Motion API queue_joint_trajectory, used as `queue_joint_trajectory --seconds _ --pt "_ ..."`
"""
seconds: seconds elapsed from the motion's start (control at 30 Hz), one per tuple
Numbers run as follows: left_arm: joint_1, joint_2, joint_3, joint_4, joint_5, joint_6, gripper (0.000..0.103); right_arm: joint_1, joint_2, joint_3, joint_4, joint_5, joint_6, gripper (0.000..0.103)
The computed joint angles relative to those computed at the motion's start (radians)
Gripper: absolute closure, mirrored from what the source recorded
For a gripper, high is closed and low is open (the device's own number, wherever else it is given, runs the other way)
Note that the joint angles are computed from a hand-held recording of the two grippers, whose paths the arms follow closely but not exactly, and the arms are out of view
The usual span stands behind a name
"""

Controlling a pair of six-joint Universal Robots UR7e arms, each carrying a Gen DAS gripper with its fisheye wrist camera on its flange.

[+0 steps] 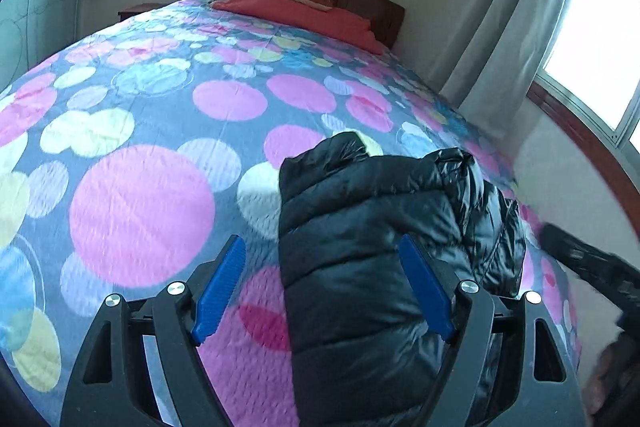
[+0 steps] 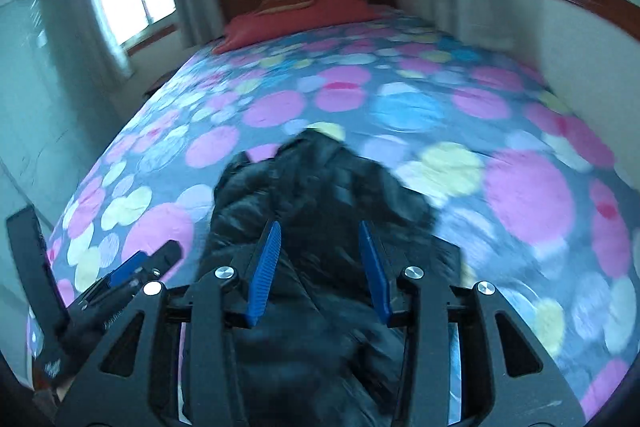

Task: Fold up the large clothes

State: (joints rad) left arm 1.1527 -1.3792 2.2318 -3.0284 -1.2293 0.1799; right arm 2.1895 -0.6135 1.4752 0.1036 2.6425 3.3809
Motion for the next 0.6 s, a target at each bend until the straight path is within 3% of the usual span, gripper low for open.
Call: queue_joint_trajectory --seconds 0.1,0.23,0.37,0.6 --pt "-0.007 0.023 -0.011 -0.002 -0.002 0.002 0.024 -0.055 0.046 -0.057 0.051 0.023 -0.009 0.063" --pt "-0.022 0.075 -0.021 -0.007 -0.006 0.002 0.024 -0.106 0.043 -0.002 -0.026 0.077 -0.054 0.064" --pt "-0.04 0.132 -0.037 0.049 0.029 -0.007 0.024 -0.159 -0.016 0.121 -0.188 0.029 -0.142 0.064" --pt "-0.048 0.21 -0.041 -0.011 0.095 0.025 0.018 -0.223 -0.041 0.207 -0.357 -0.038 -0.238 0.065"
